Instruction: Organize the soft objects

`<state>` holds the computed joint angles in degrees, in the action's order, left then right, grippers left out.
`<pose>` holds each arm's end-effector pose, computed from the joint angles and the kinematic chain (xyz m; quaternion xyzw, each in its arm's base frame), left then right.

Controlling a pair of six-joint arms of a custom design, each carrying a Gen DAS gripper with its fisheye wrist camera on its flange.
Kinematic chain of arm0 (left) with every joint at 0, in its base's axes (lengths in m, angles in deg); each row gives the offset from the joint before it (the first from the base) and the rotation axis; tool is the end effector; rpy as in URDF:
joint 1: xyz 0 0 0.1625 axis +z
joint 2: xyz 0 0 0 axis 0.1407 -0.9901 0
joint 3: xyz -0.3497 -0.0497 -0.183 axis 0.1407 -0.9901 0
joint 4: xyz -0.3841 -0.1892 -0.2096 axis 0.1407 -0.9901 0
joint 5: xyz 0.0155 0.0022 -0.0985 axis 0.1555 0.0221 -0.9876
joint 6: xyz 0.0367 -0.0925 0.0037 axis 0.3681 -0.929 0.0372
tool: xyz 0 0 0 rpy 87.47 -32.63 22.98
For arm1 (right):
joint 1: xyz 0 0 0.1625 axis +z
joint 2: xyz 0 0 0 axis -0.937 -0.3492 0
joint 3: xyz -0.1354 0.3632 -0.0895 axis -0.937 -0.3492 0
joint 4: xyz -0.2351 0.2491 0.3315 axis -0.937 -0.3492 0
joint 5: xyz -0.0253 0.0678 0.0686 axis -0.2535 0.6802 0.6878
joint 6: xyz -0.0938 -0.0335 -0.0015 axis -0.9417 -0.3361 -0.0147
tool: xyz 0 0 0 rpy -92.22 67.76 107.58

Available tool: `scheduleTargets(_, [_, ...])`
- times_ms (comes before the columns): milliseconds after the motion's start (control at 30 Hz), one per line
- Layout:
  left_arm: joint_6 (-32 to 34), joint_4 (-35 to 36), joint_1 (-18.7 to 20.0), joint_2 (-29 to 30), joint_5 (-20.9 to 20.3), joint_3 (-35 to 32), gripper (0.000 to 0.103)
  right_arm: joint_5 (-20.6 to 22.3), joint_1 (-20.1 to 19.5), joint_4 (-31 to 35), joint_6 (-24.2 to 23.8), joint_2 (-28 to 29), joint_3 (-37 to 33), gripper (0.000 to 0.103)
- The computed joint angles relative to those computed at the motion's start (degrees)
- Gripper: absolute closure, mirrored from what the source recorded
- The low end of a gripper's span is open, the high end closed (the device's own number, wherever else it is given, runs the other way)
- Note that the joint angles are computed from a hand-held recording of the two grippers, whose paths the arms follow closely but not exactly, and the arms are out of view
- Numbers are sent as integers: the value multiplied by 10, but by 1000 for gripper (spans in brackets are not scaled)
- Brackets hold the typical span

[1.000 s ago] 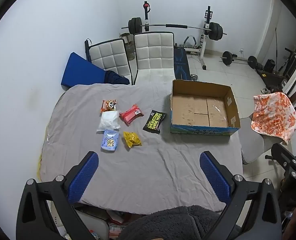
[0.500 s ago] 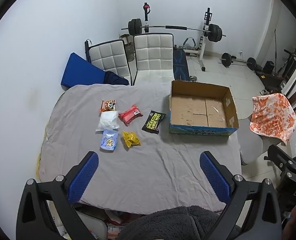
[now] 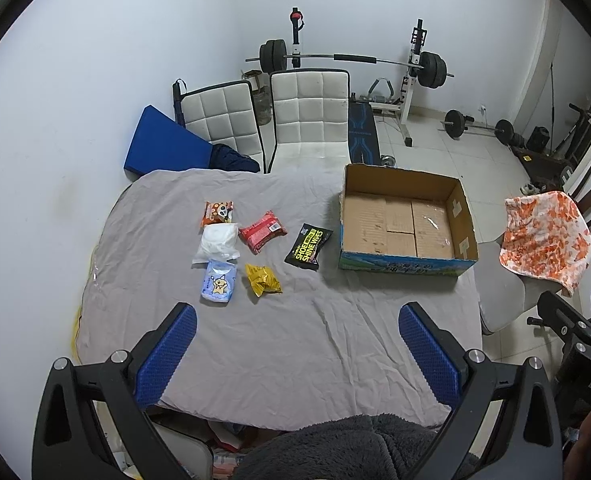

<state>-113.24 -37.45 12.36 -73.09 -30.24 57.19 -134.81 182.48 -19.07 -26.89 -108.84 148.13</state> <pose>-0.6281 -0.4530 0.2375 0.0037 0.8616 -0.2892 0.4172 0.2643 -0.4665 0.5907 0.1463 -0.8932 0.2408 0.3503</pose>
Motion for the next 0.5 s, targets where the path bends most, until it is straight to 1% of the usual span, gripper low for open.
scheduleTargets(233, [-5,-6,0,-7,8,10,0,1,0,3,1,0,-1,0])
scheduleTargets(500, [-6,-13,-4,-13,12,21,0,-2,1,-12,-7,1,1,0])
